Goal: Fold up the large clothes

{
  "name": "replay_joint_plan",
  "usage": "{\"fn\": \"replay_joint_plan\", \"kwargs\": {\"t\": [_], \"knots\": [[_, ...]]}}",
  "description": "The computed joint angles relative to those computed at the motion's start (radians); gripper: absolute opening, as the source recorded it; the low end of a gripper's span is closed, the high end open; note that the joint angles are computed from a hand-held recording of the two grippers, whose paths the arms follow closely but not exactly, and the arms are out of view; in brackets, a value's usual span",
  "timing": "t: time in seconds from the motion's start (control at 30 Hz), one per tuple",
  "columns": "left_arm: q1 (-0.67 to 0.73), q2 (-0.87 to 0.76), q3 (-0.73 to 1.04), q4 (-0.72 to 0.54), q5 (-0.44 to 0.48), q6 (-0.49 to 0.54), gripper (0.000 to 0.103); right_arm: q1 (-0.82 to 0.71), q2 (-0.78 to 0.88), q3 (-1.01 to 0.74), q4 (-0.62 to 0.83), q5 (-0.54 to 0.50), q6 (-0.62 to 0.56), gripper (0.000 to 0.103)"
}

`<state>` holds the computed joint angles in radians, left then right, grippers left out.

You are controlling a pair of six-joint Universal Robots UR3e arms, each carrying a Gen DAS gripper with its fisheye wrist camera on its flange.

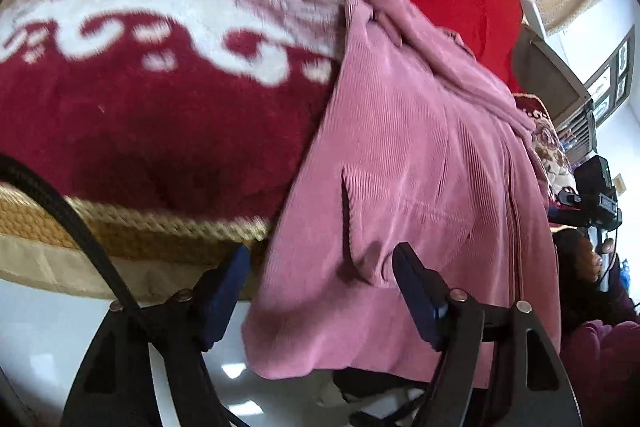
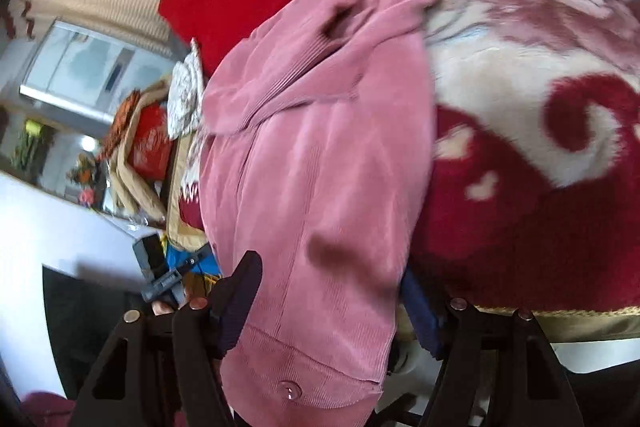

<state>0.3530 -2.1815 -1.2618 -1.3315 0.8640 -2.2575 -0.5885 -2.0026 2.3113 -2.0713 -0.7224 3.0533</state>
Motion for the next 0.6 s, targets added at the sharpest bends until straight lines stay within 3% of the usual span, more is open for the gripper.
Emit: {"fn": "replay_joint_plan", "kwargs": {"t": [0.1, 0.13, 0.2, 0.3, 0.37, 0.4, 0.47, 0.53, 0.6], "knots": [[-0.019, 0.011, -0.026, 0.004, 0.007, 0.041, 0.069, -0.005, 0.0, 0.013, 0.03, 0.033, -0.03, 0.072], [-0.025, 0.016, -0.035, -0.002, 0.002, 0.062, 0.049, -0.003, 0.0, 0.02, 0.014, 0.037, -0.023, 0.072], [-0.04, 0.035, -0.066, 0.015, 0.01, 0.081, 0.027, -0.012, -0.011, 0.033, 0.005, 0.05, -0.026, 0.072], [-0.056, 0.032, -0.074, 0.046, 0.01, 0.062, 0.027, -0.038, -0.036, 0.069, -0.003, 0.112, -0.032, 0.071], [-0.052, -0.004, -0.011, 0.0, 0.006, 0.043, 0.034, -0.045, -0.042, 0.096, -0.023, 0.145, -0.026, 0.071], [-0.046, -0.019, 0.014, -0.036, -0.002, 0.035, 0.045, -0.038, -0.024, 0.101, -0.052, 0.153, -0.01, 0.071], [-0.021, -0.034, 0.04, -0.09, -0.027, 0.049, 0.047, -0.036, -0.019, 0.116, -0.066, 0.166, -0.001, 0.071], [-0.02, -0.025, 0.026, -0.077, -0.036, 0.046, 0.041, -0.035, -0.008, 0.124, -0.069, 0.193, -0.002, 0.071], [-0.027, -0.009, 0.01, -0.068, -0.048, 0.052, 0.021, -0.034, -0.001, 0.141, -0.105, 0.244, 0.015, 0.071]]}}
